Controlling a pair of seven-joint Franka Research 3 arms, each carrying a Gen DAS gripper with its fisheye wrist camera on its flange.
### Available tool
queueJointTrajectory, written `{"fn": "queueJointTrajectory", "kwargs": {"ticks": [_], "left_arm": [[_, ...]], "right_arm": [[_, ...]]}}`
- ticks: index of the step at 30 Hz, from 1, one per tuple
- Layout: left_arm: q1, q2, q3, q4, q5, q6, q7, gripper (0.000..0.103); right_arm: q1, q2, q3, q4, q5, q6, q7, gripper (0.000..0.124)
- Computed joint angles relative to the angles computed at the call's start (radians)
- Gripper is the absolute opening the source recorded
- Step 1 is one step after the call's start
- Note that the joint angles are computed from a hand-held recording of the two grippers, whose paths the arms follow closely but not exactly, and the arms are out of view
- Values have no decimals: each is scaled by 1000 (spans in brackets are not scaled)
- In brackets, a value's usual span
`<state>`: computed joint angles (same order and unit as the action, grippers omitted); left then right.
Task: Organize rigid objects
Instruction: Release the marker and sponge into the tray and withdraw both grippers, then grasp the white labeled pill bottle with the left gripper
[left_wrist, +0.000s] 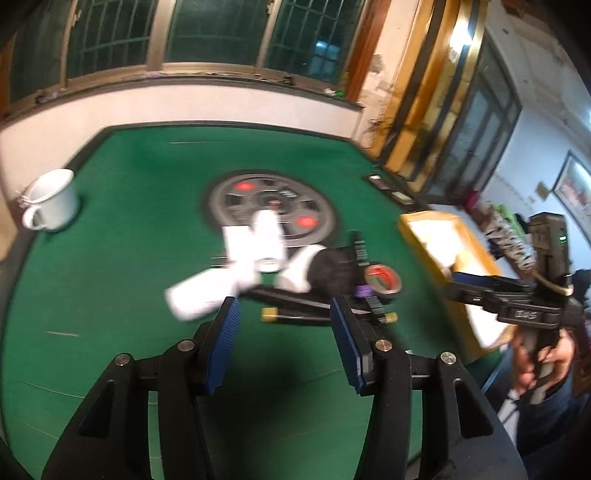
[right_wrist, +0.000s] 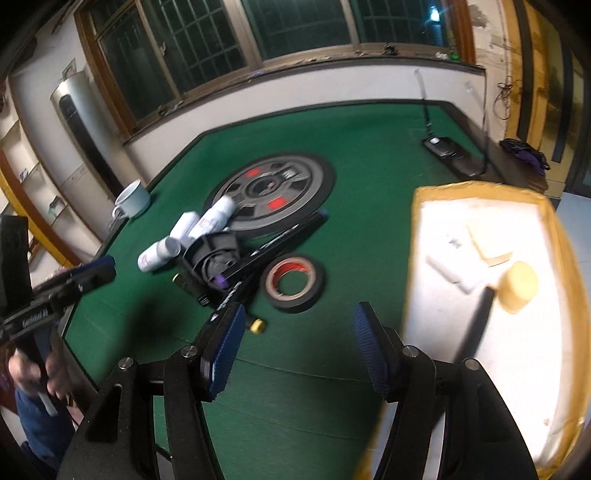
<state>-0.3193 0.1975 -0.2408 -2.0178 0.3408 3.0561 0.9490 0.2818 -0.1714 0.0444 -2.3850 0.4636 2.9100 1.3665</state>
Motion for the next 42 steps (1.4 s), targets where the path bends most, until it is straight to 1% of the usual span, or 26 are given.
{"fn": "queueJointTrajectory", "kwargs": {"ticks": [1,2,4,5,6,8,10,11,12,13,14,16,17,19,21,25,26,27,28,30,32,35,37,40,41,42], "left_arm": [[31,5,-31,-2,-43,-5,66,49],[83,15,-81,-1,-102,-16,162,49],[105,40,-104,26,-122,-64,254,49],[83,53,-76,47,-93,-102,265,49],[48,64,-35,70,-47,-138,245,49],[11,86,11,111,25,-201,241,49],[-26,95,59,131,120,-219,198,49],[-31,102,68,144,147,-228,193,49],[-23,106,60,153,147,-233,207,49],[4,120,28,167,108,-233,270,49],[17,130,13,177,89,-235,310,49],[13,157,11,216,84,-262,347,49],[19,178,-1,246,63,-289,383,49],[5,213,6,296,54,-326,397,49],[-16,231,30,314,71,-324,372,51],[-21,222,44,291,45,-285,284,51],[-36,214,60,280,55,-282,233,50],[-58,202,82,265,78,-281,168,45],[-66,195,88,258,91,-284,129,45],[-76,169,89,226,108,-289,52,44],[-81,153,85,200,133,-273,3,42],[-106,157,106,210,210,-288,-92,42],[-99,168,99,226,222,-301,-111,42],[-101,189,100,252,252,-335,-135,42],[-95,196,95,255,250,-339,-132,42],[-78,205,77,259,222,-342,-110,42]], "right_arm": [[7,13,0,7,8,-6,-6,56],[11,14,1,7,13,-10,-10,56],[20,23,1,10,30,-14,-26,56],[18,22,4,7,28,-14,-22,56],[16,23,6,7,24,-17,-18,56],[13,18,6,1,20,-21,-13,56],[6,14,10,-6,2,-21,1,56],[3,13,11,-8,-6,-21,10,56],[2,11,9,-10,-6,-24,11,56],[2,11,7,-9,-4,-27,11,56],[1,13,5,-7,-5,-31,13,56],[-1,18,5,-2,-7,-35,18,56],[-1,21,5,2,-7,-37,20,56],[-3,28,8,9,-15,-41,26,56],[-10,32,15,13,-43,-38,47,56],[-22,54,23,35,-105,-52,97,56],[-25,61,25,41,-123,-55,109,56],[-30,67,30,45,-153,-53,132,56],[-37,76,35,54,-191,-54,161,56],[-43,98,40,75,-256,-63,205,56],[-45,127,43,104,-336,-81,255,56],[-36,170,37,145,-425,-101,316,56],[-26,198,29,175,-486,-115,361,56],[-9,241,19,223,-518,-143,372,56],[2,253,7,236,-576,-148,420,56],[6,257,1,238,-591,-142,435,56]]}}
